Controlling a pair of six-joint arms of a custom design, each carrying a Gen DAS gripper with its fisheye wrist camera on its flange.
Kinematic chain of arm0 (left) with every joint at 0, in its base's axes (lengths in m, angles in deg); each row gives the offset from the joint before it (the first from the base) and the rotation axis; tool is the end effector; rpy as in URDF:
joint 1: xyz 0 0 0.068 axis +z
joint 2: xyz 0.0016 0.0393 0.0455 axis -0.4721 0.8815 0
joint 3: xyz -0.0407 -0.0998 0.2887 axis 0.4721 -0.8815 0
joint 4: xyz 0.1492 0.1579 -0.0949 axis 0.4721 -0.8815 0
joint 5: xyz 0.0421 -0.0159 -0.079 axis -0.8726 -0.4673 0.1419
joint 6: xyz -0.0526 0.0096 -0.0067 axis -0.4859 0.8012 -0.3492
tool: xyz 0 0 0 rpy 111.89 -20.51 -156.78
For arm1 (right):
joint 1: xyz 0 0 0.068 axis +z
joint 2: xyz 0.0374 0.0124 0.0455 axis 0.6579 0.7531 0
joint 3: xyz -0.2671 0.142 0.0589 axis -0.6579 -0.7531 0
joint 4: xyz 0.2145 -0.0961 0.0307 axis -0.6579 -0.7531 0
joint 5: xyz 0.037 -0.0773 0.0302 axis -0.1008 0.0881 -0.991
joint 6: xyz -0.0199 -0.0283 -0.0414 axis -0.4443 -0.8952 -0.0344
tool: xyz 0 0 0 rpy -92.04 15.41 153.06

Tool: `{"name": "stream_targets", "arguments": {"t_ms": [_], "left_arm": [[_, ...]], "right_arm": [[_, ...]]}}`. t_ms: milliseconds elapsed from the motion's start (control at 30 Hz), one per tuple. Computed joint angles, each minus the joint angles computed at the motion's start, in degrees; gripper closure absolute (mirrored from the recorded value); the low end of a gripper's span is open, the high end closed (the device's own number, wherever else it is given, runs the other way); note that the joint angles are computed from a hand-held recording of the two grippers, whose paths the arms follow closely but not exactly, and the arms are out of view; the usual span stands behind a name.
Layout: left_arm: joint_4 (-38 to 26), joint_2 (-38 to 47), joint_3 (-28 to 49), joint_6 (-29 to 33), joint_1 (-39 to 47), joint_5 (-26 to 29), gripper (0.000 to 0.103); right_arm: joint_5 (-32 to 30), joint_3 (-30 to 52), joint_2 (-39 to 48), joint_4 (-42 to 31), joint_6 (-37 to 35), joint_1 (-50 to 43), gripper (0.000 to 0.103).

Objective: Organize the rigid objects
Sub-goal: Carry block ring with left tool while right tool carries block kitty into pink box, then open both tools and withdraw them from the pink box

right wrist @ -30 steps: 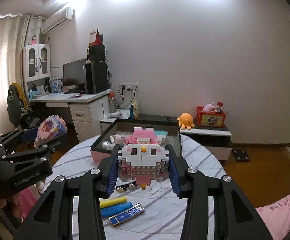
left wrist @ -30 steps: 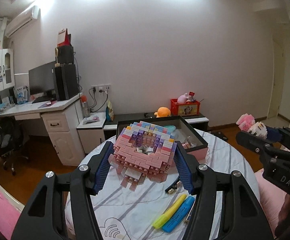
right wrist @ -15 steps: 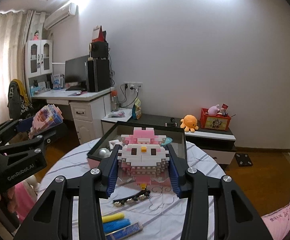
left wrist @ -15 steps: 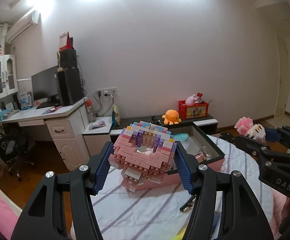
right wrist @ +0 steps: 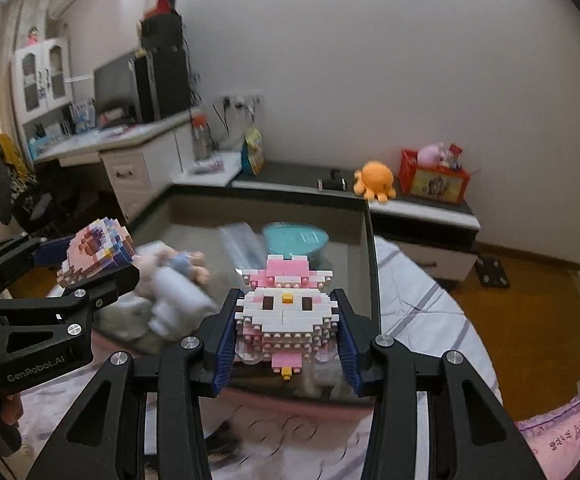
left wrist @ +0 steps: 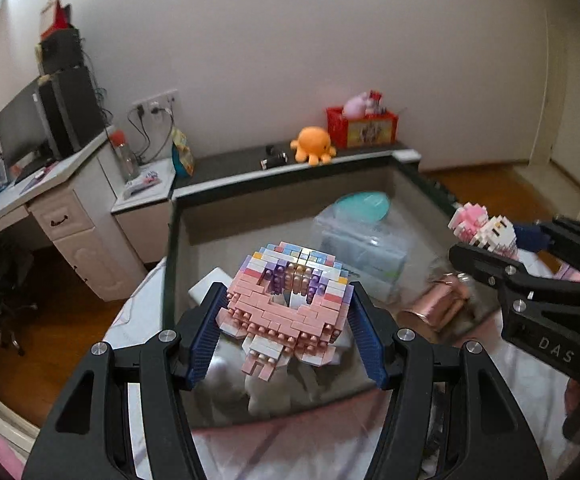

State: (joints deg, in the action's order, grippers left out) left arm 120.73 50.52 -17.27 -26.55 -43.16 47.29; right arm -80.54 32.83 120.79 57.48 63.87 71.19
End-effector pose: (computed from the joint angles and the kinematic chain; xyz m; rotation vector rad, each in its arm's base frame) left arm 0.2502 -0.0532 0.0586 -0.1501 2.2922 0.2021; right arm 0.2978 0.1762 0.0452 -0.6968 2.1477 0.3577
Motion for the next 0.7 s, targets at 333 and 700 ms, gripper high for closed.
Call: {"name": "stream_targets", "arguments": {"t_ms": [333, 700], "left_arm": [[-7.4, 2.7, 7.6, 0.8, 3.7, 0.7, 0.040], [7.7, -6.6, -8.4, -2.8, 3.1, -2.3, 0.003]], "right_arm": [[2.1, 8.0, 4.4, -6.0, -2.1, -0.6, 0.050], [0.2, -7.2, -6.5, 5.2, 0.7, -0.9, 0.022]]}}
